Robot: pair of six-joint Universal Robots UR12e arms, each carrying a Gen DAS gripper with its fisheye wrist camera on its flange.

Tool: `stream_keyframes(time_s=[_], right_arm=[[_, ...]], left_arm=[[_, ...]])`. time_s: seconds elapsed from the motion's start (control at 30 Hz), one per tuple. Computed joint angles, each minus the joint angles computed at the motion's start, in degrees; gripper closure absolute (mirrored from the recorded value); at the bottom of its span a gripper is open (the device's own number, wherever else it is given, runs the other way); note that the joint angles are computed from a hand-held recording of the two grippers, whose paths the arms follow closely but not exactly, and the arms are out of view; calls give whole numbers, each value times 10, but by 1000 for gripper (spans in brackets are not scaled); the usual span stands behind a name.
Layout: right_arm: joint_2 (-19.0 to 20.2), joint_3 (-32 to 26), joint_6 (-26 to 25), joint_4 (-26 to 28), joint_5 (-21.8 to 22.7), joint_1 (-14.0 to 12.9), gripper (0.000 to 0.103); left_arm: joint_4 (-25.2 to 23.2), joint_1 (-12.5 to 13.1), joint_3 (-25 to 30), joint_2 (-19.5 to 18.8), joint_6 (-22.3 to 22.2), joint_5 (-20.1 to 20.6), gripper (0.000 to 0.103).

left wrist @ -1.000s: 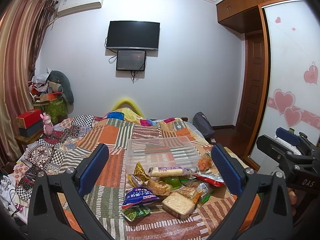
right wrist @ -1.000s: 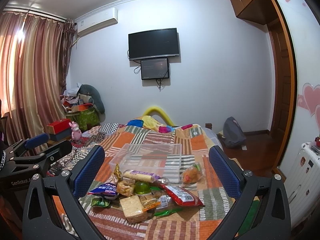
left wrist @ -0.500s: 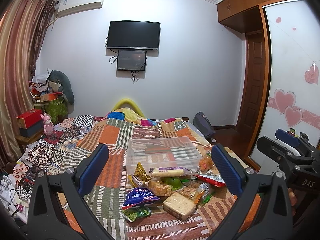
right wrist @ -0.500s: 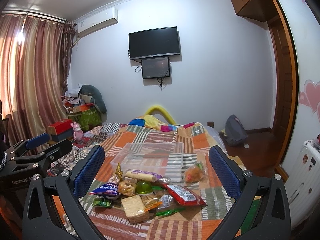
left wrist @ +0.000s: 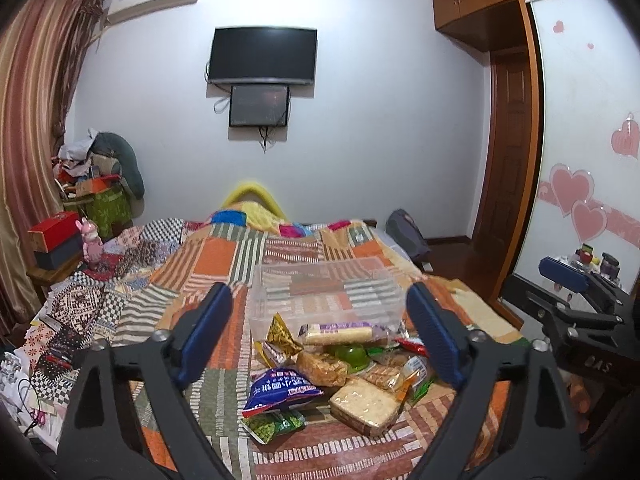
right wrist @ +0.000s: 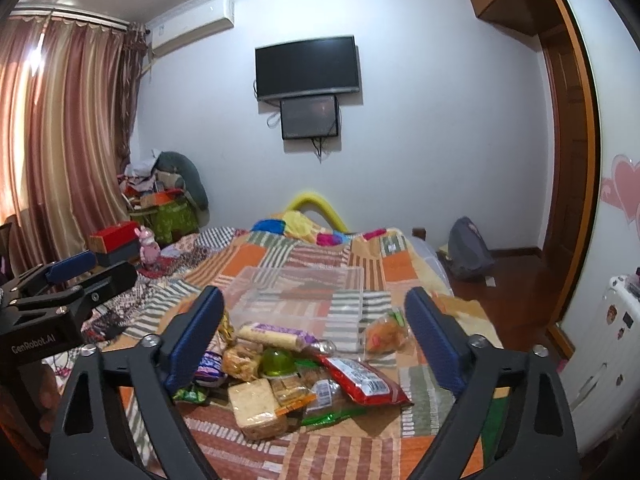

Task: Organize snacks
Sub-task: 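Grasp the blue snack bag with the left tool while the right tool grasps the red packet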

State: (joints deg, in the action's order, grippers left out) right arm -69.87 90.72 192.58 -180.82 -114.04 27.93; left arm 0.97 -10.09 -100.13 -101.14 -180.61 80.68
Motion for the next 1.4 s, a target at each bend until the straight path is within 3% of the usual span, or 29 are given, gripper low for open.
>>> stream_keyframes(time_s=[0.27,0.5,0.87,1.1,1.17,1.4], right_arm=[[-1,1,26,74,36,-22,35],[-1,3,39,144,81,-44,41],[8,0,60,208,159,-74,41],[22,-21,57,247,195,-83,40],[25,-24,57,254,198,-85,33],[18,-15,74,254,214,-93,28]], left_arm=[[-65,8,22,-21,11,-6,35],[-129,17,44,-48,38,13,38],[-247,26,79,-89,42,-33,37],[-273,15,99,-110,47,-12,22],[-277,17,101,-113,43,-14,18],[-307,27,97,-115,46,-6,18]])
